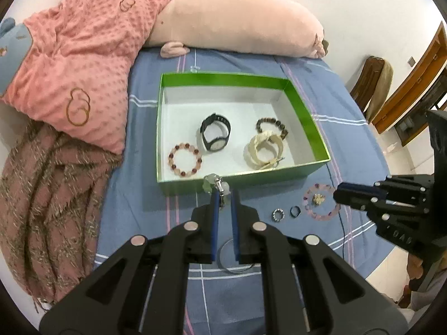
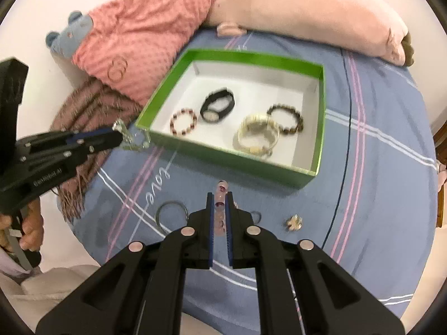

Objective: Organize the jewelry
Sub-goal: 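Lift the green charm and pink bracelet and carry both toward the green box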

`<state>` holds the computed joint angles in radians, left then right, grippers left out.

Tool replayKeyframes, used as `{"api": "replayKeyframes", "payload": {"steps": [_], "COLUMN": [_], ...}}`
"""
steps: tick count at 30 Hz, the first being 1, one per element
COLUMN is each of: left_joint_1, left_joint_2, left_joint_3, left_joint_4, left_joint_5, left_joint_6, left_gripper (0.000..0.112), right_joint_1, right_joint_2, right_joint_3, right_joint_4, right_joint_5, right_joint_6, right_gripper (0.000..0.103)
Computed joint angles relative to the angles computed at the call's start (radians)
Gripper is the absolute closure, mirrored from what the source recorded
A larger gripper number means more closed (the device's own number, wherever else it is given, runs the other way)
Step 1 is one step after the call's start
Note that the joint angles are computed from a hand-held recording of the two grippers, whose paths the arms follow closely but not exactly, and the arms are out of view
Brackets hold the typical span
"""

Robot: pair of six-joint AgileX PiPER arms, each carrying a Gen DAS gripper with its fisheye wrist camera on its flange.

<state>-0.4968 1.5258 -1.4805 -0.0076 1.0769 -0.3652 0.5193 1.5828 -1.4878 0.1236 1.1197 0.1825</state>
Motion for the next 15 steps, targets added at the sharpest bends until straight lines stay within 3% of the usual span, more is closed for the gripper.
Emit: {"api": "replayKeyframes", "payload": {"steps": [15], "left_joint_1": [0.025], "left_joint_2": [0.122], "left_joint_3": [-0.215], "left_joint_4": [-0.016], "left_joint_5": [0.042], "left_joint_6": [0.047], "left_gripper": [0.104], "right_joint_1": [-0.076], "right_joint_2": [0.083], "right_joint_3": [-0.249], "right_joint_4": [-0.075], "right_joint_5": [0.026], "right_joint_6": [-0.012], "right_gripper": [0.096]}}
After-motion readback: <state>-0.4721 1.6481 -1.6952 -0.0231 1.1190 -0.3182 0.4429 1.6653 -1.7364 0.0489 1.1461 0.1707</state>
